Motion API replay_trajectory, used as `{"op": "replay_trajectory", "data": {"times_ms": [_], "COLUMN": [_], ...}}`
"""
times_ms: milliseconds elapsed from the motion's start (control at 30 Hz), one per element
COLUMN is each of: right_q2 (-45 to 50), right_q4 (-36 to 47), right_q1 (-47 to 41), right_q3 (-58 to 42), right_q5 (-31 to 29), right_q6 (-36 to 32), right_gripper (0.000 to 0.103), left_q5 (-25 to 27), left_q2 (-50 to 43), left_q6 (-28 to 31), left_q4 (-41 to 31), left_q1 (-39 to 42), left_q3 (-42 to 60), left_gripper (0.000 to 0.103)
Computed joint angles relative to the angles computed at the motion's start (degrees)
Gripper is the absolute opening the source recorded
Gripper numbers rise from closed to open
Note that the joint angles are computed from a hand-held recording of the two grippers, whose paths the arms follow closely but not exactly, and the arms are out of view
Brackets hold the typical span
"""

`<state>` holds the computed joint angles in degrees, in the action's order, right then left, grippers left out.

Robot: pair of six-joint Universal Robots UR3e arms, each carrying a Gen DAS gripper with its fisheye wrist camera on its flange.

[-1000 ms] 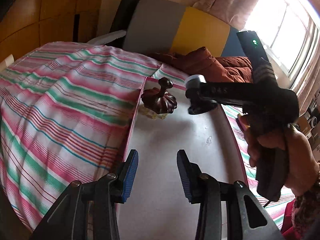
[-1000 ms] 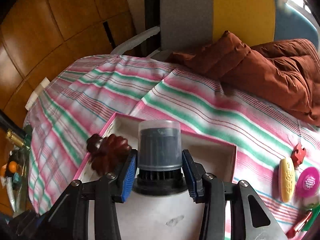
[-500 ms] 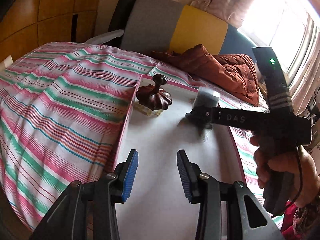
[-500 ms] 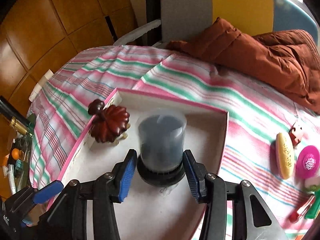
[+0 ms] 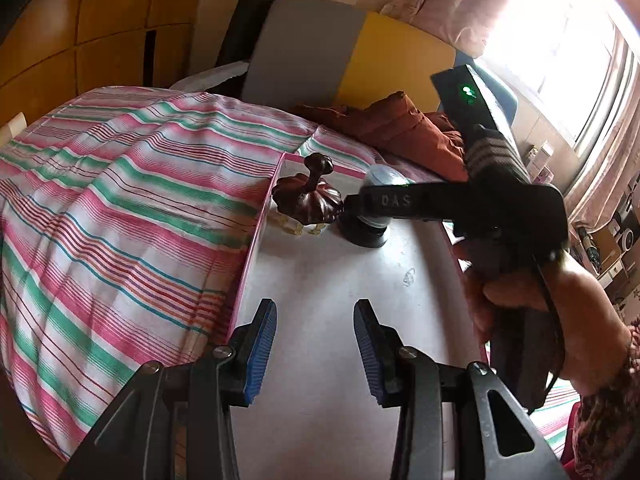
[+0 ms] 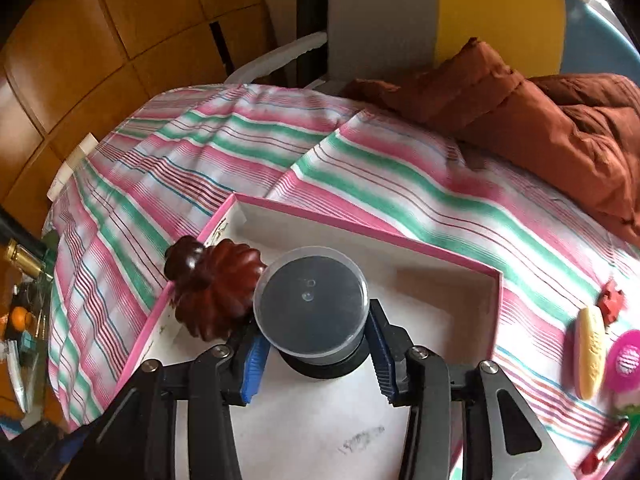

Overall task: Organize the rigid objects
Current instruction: 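Move the right gripper to the yellow slide piece while the left approaches the orange cubes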

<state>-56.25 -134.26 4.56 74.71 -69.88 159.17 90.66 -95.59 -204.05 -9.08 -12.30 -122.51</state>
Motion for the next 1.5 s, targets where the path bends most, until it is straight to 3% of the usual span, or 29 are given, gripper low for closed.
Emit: {"op": "replay_trajectory", "data": {"times_ms": [100,200,400,567,767,933,1200,1367,1500], "right_q2": [-3.2,-11.1,-26.2,-34.4,-41.4,-38.4,-23.9,-19.2,-16.6], "right_q4": [-1.0,-4.8,1.1,13.1,18.7,17.5,10.5,21.7,32.7], "right_q1": [-1.6,-7.7,-20.7,-31.3,-45.9,-54.7,-59.4,-63.3,-62.0], "right_q3": [3.8,14.4,28.6,32.9,37.6,34.3,20.7,14.9,11.6], "right_q5": [0.9,7.8,13.9,13.0,9.4,8.2,5.6,13.3,12.6], "right_q6": [0.1,-1.5,-8.5,-17.5,-27.9,-29.5,-22.5,-25.0,-28.6], "right_gripper": [0.064,0.070,0.072,0.072,0.072,0.072,0.077,0.077,0.077], "left_q5": [-0.1,0.2,0.5,-2.8,-3.8,-4.6,-1.7,1.0,1.8], "left_q2": [0.0,-0.1,-1.1,-1.5,-3.6,-6.1,-11.3,-14.0,-16.0], "left_q6": [-0.1,-0.4,-0.7,0.7,1.8,-0.1,0.2,0.3,0.0], "left_q4": [0.5,-0.2,-0.2,3.1,4.6,2.4,-3.5,-6.7,-8.8], "left_q1": [0.1,-0.3,-2.5,-4.6,-10.9,-15.4,-22.9,-26.4,-27.7], "left_q3": [-0.2,0.0,0.7,0.4,2.5,7.1,17.2,22.0,24.6], "left_gripper": [0.040,0.040,0.040,0.040,0.040,0.040,0.040,0.040,0.040]}}
